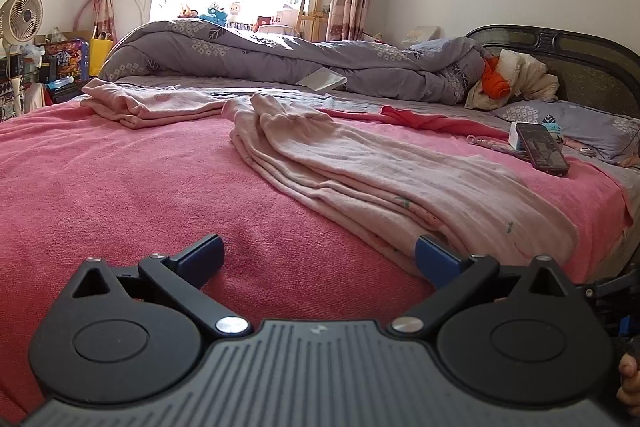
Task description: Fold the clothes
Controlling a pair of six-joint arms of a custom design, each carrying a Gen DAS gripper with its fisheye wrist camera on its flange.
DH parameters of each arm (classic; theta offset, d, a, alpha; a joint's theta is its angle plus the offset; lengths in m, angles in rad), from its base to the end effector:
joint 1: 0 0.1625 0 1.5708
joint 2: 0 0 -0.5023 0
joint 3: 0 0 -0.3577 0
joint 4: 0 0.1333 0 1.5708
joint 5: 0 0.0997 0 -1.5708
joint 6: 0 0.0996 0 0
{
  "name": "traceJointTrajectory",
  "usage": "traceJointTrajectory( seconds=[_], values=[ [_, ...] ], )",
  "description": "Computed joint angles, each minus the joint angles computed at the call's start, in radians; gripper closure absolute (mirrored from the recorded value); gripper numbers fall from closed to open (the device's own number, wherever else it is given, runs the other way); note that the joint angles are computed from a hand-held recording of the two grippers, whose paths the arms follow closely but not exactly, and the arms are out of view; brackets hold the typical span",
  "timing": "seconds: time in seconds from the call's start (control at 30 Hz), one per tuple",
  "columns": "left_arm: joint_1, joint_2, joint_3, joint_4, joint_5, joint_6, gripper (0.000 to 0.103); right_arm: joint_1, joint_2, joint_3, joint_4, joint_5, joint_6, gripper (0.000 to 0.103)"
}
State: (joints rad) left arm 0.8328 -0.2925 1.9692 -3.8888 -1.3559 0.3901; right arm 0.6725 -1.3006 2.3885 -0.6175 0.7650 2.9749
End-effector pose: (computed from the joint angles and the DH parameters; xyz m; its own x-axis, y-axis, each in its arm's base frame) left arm -0.2767 -0.5340 -0.0667 -0.5429 0.7461 -0.3855 0.8061 0.3342 -0.4883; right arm -0.1198 -0.3576 0.2096 -0.9803 0.0924 -0.1745 0.1946 0.3019 -0.9333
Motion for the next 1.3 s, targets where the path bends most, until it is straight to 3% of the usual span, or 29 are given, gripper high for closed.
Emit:
traceJointTrajectory(
  seconds=[0.1,0.17,0.33,0.47,0.53,0.6,0.63,0.7,0.77,0.83,0.9,1.03,1.1,1.17,1.27,1.3],
  values=[
    [0.003,-0.004,0.002,-0.006,0.008,-0.008,0.001,0.051,0.026,-0.054,0.017,0.029,0.048,0.040],
    [0.004,-0.005,0.003,-0.011,0.013,-0.016,0.001,0.059,0.041,-0.081,0.036,0.035,0.094,0.047],
    [0.009,-0.009,0.000,-0.015,0.015,-0.028,0.001,-0.001,0.085,-0.112,0.104,-0.053,0.145,0.052],
    [0.011,-0.009,0.001,-0.012,0.011,-0.033,0.001,-0.034,0.128,-0.121,0.067,-0.144,0.211,0.039],
    [0.007,-0.008,0.001,-0.009,0.013,-0.035,0.001,-0.023,0.143,-0.144,0.052,-0.181,0.260,0.039],
    [0.003,-0.006,0.001,-0.015,0.009,-0.031,0.001,0.003,0.151,-0.172,0.079,-0.161,0.275,0.053],
    [-0.001,-0.008,0.004,-0.019,0.013,-0.029,0.001,0.015,0.144,-0.176,0.099,-0.142,0.275,0.070],
    [-0.013,-0.011,0.008,-0.064,0.002,0.006,0.001,0.029,0.112,-0.164,0.147,-0.112,0.246,0.077],
    [-0.023,-0.015,0.005,-0.111,-0.030,0.052,0.001,0.029,0.072,-0.140,0.203,-0.112,0.157,0.079],
    [-0.036,-0.014,-0.031,-0.103,-0.077,0.113,0.001,0.034,0.041,-0.124,0.246,-0.062,0.069,0.082],
    [-0.053,0.011,-0.088,-0.099,-0.105,0.207,0.001,0.029,0.042,-0.123,0.256,-0.042,0.080,0.083],
    [-0.080,0.101,-0.209,-0.067,-0.047,0.397,0.001,0.036,0.037,-0.112,0.249,-0.095,0.061,0.085],
    [-0.087,0.146,-0.264,0.027,0.059,0.484,0.001,0.046,0.030,-0.113,0.265,-0.094,0.018,0.085],
    [-0.064,0.156,-0.298,0.151,0.072,0.428,0.000,0.052,0.034,-0.122,0.286,-0.057,0.000,0.086],
    [-0.002,0.104,-0.315,0.316,-0.044,0.193,0.000,0.043,0.073,-0.147,0.336,-0.014,0.000,0.088],
    [-0.006,0.095,-0.311,0.328,-0.035,0.177,0.000,0.048,0.082,-0.151,0.352,0.014,-0.020,0.089]
  ],
)
